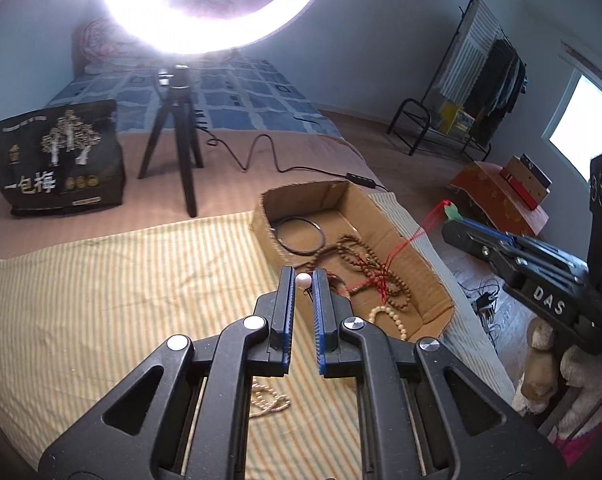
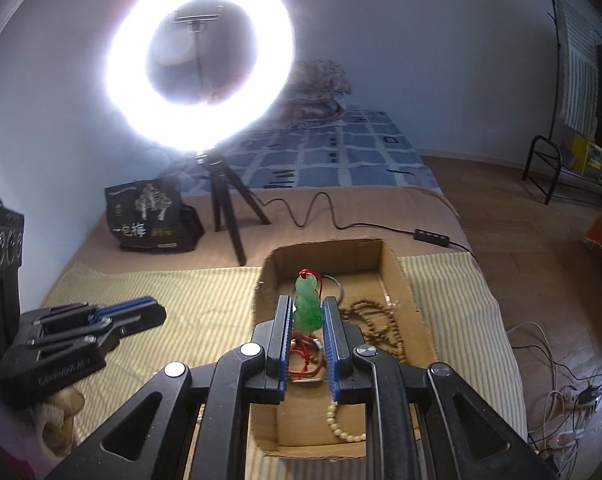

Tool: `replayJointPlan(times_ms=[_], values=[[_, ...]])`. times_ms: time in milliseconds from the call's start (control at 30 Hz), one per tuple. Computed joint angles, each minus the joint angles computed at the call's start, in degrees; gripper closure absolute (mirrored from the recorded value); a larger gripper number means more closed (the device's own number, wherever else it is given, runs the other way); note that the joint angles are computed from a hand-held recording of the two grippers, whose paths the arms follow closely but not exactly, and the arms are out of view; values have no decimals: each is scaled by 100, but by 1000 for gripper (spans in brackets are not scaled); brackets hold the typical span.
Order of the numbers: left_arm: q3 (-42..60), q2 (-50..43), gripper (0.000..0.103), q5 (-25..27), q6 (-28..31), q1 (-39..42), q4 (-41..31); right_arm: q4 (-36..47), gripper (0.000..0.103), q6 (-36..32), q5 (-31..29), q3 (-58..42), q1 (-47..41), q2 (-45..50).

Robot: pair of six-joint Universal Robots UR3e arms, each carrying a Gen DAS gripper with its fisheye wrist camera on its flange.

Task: Organize jewelry
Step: 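Carry the earring and jade pendant over the cardboard box with both grippers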

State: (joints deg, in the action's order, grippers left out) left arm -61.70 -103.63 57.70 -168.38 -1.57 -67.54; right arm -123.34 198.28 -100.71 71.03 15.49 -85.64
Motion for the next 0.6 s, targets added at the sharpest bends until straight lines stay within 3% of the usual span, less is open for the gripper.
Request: replayJointPlan(times_ms=[600], values=[[-20, -430, 96, 776, -197, -1036, 688, -180, 90, -88, 615, 720, -812, -211]])
